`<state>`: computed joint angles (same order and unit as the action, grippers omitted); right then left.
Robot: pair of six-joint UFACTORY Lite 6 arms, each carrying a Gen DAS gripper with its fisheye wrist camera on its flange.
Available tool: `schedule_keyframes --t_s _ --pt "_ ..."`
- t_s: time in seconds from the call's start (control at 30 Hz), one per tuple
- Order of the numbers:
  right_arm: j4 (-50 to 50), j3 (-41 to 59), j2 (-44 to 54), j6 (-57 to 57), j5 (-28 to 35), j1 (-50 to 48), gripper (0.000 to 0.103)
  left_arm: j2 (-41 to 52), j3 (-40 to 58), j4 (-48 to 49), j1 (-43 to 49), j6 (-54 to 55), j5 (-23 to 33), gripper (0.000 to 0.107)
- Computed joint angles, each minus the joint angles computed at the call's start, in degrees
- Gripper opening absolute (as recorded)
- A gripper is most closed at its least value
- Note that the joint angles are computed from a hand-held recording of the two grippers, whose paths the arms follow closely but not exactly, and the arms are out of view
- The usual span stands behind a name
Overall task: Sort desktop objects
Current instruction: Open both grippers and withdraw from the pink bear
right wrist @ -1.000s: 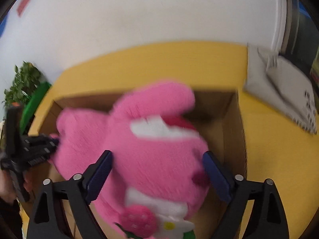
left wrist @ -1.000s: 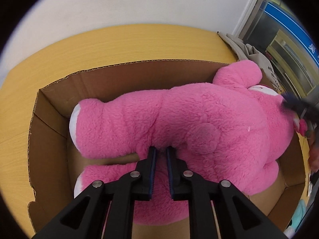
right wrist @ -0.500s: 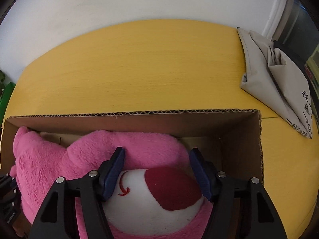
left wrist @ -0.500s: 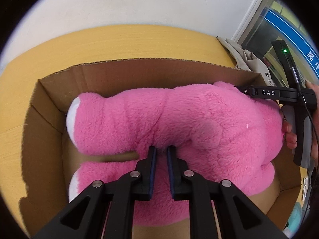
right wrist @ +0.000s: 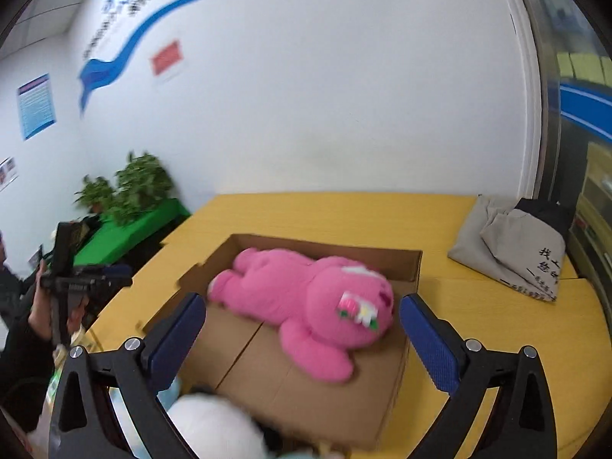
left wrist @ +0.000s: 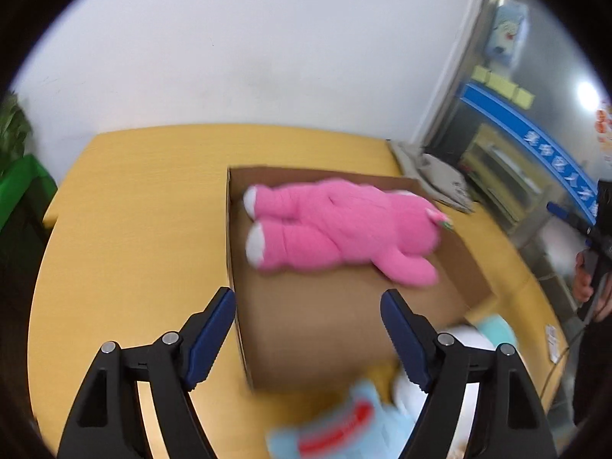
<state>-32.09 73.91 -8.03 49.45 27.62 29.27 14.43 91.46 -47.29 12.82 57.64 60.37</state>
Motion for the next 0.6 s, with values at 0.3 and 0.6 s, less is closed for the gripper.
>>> schedule_keyframes --t_s 0.3,0.6 --pt "-33.83 -20.69 1.57 52.93 0.31 30.68 0.103 -20.39 -42.01 -3.93 10.12 15.57 -0.71 0.078" --pt "-37.67 9.86 43.59 57.24 8.49 33.08 0.096 -13.58 -46.59 -10.36 15.34 22.07 -4.97 0.078"
